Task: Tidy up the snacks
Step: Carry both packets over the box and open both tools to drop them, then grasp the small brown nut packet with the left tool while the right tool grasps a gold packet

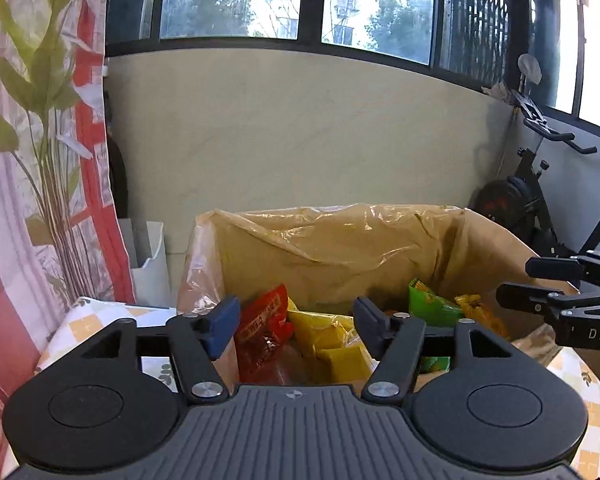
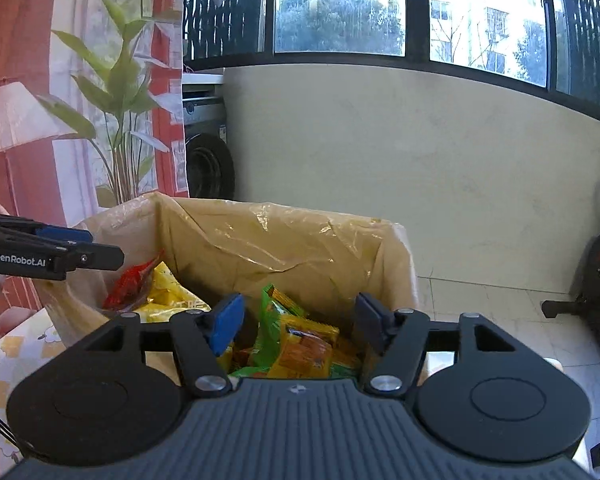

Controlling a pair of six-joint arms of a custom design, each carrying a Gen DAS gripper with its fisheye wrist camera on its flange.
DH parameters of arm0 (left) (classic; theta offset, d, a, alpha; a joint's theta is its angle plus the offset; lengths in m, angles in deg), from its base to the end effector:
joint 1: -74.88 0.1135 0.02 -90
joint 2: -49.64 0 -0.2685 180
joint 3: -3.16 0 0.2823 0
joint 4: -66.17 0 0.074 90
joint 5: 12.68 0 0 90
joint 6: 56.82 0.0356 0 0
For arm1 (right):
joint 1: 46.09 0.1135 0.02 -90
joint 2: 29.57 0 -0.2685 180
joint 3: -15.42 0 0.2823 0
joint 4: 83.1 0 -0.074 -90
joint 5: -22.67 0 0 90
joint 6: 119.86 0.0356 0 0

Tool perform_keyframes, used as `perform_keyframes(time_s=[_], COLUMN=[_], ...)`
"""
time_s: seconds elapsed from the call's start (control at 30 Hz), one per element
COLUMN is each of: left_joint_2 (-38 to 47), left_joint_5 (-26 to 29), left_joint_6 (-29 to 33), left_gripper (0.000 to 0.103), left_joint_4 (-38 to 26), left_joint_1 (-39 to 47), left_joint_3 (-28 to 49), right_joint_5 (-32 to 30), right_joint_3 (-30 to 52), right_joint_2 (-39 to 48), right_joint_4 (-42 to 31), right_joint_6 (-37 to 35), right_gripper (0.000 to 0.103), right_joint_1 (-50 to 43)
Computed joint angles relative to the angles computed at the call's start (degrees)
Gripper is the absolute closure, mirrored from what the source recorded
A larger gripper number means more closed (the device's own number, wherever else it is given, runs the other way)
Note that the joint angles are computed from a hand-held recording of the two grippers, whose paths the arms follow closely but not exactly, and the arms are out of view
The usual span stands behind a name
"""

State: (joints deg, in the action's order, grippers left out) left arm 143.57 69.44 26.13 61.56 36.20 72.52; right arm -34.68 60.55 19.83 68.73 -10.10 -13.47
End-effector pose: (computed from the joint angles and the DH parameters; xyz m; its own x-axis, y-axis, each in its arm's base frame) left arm 0.3079 -0.2403 0.2107 -0.4422 0.1983 -0.8747 0.4749 0.8791 -0.0408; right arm 0.1910 0.0995 0.2406 -0.4490 0.0506 -0.8921 0.0865 0.9962 0.0130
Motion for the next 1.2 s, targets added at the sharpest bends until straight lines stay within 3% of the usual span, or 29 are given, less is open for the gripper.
perform_keyframes(time_s=[0.3,0.63,0.97,1.07,1.2], left_joint_2=[-10.58,-20.03,-15.16,-12.07,-7.91], left_joint_5=[-7.51,-13.79,-12.25,-11.45,-10.52], left_joint_6=[-1.53,-7.31,-15.57,-16.3,-16.15], left_gripper=[0.027,0.027,0.029,0.029,0.029], left_joint_4=[4.57,6.56,9.04,11.32,14.44], left_joint_1=[-5.43,-11.65,-15.42,-16.38,-17.71], left_joint_3=[-11.21,-22.79,-30.01,-31.43,-32.47], right_joint_5=[9.04,19.04,24.9,24.82,22.55], right_joint_3=[-4.77,-10.35,-16.07,-17.46,-19.07], right_joint_2=[-10.51,-18.45,-19.31,-15.5,-6.29], right_joint_4=[-2.91,-10.67,-24.61,-28.13,-26.73], right_joint_6=[-0.51,11.81,33.57,43.72,53.97], right_gripper=[0.035,0.035,0.035,0.035,0.035], right_joint_1=[10.97,25.17,38.2,42.16,46.46])
